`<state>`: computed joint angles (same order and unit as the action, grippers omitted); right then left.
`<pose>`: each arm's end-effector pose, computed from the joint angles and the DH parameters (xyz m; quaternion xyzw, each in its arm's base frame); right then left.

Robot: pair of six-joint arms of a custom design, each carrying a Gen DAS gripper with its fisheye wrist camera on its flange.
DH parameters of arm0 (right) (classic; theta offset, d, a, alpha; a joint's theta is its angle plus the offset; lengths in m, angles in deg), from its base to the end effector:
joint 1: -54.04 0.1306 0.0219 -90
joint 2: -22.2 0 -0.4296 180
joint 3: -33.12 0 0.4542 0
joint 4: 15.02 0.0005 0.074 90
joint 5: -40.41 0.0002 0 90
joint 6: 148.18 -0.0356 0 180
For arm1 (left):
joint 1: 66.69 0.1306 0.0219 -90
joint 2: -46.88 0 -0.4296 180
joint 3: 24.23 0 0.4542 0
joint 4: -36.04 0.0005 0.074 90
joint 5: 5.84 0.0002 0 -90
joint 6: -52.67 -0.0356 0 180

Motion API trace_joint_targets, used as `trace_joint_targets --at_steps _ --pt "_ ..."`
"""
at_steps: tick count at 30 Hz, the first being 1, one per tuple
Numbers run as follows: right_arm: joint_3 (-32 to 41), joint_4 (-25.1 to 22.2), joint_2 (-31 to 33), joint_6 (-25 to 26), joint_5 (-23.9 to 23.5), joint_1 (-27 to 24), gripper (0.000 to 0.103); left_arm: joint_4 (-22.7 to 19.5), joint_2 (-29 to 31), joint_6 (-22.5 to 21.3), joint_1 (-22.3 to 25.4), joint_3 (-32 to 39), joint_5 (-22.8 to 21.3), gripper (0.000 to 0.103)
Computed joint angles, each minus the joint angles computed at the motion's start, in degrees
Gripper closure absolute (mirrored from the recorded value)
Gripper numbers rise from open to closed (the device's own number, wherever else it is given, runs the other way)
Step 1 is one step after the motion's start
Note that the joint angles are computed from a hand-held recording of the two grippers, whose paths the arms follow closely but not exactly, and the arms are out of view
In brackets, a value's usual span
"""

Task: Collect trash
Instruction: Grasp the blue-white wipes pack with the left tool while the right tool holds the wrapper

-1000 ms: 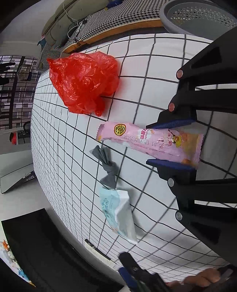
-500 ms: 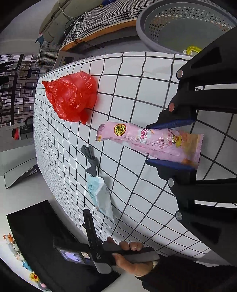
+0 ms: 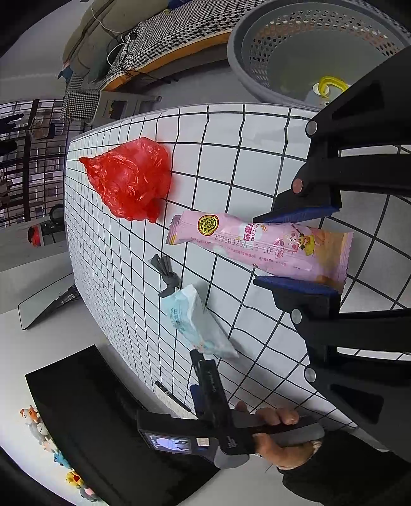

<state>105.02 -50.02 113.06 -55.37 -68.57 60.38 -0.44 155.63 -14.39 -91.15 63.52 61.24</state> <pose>0.5167 0.0686 0.3254 -0.1257 0.9309 0.1661 0.3001 0.5892 -0.2534 0.2845 -0.0431 0.9415 0.0644 0.3279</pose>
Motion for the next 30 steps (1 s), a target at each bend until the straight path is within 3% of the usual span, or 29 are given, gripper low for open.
trace_joint_targets --at_steps 7,12,27,30 --pt "-1.41 0.90 -1.94 -0.39 -1.13 -1.32 0.072 0.54 -3.39 1.60 -3.45 -3.03 0.54 0.019" --pt "-2.35 1.16 -2.83 -0.83 -1.68 -2.42 0.072 1.70 -3.93 0.22 -4.79 -2.64 0.87 0.019" --pt "-2.72 0.88 -3.50 -0.93 -2.97 -3.97 0.072 -2.69 5.10 -2.53 -4.72 7.42 6.70 0.015" --pt "-2.57 0.75 -3.25 -0.99 -3.11 -4.21 0.071 -3.32 6.08 -2.42 -4.60 8.50 7.57 0.023"
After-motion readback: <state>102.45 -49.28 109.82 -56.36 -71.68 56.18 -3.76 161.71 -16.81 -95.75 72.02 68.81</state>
